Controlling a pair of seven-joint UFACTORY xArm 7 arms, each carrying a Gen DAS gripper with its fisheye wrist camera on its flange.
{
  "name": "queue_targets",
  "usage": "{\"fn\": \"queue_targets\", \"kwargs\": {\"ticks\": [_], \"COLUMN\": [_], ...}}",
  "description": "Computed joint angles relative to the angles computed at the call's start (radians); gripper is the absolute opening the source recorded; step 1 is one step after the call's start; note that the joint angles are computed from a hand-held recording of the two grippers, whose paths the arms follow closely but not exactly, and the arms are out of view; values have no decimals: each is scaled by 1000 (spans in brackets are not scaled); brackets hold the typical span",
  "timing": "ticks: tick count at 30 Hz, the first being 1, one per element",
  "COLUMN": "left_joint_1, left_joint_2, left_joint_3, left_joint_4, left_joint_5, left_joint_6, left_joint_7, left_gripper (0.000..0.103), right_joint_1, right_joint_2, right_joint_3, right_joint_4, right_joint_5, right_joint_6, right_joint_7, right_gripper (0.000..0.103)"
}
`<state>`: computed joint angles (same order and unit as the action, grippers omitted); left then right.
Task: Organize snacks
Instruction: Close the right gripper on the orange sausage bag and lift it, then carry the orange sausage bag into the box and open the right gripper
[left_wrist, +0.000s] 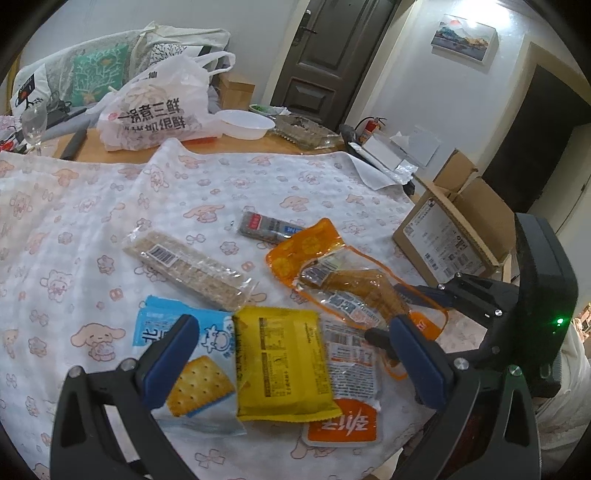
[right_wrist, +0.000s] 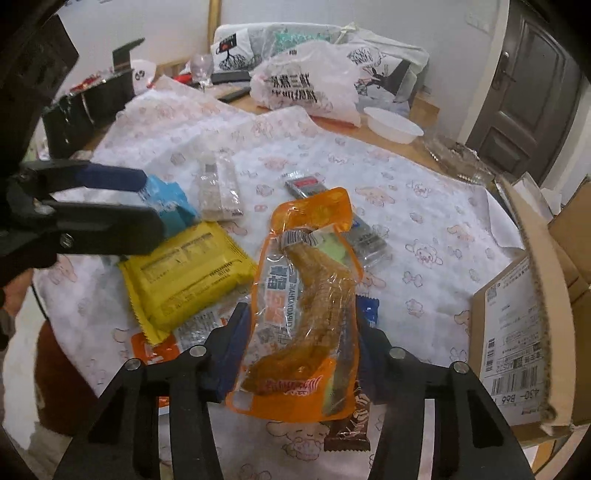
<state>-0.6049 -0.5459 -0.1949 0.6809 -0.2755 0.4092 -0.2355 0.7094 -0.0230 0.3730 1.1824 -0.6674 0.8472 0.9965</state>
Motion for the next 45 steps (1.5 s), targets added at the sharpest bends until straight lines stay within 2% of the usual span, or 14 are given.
{"fn": "queue_targets", "kwargs": {"ticks": [8,11,15,17,20,21,22,24,28,32,36,39,42,45], "left_joint_1": [-15,-44,-83,-117,-152,-168,-173,-149,-69,-6,51,86,84,18], "left_joint_2": [-15,-6,12,22,36,41,43,38,39,73,169,296,441,612], "left_joint_3": [3,29,64,94,126,141,143,115,23,-70,-172,-262,-321,-343], "left_joint_4": [6,8,16,20,32,39,45,57,125,234,403,577,749,943], "left_joint_5": [-8,-49,-117,-169,-235,-265,-284,-278,-181,-60,100,273,456,617], "left_joint_6": [5,-10,-51,-78,-91,-90,-90,-87,-37,16,69,118,175,251], "left_joint_7": [-6,12,43,78,119,136,146,142,71,-28,-134,-234,-336,-390], "left_gripper": [102,102,102,101,95,89,80,68,60,60,60,60,60,60], "right_joint_1": [-23,-44,-74,-76,-80,-83,-88,-98,-112,-133,-131,-113,-91,-73], "right_joint_2": [-68,-111,-126,-126,-122,-121,-120,-128,-186,-297,-455,-569,-653,-733], "right_joint_3": [7,7,28,26,27,31,36,47,48,51,14,-40,-104,-189], "right_joint_4": [-58,-100,-108,-114,-120,-120,-116,-115,-157,-225,-320,-387,-435,-493], "right_joint_5": [59,95,107,145,191,196,192,182,212,261,350,412,459,512], "right_joint_6": [-117,-241,-330,-393,-466,-479,-484,-484,-516,-536,-545,-528,-489,-457], "right_joint_7": [-2,-5,-11,-50,-104,-114,-117,-108,-128,-163,-247,-323,-426,-528], "right_gripper": [47,47,47,47,47,47,47,47,47,47,48,48,49,49]}}
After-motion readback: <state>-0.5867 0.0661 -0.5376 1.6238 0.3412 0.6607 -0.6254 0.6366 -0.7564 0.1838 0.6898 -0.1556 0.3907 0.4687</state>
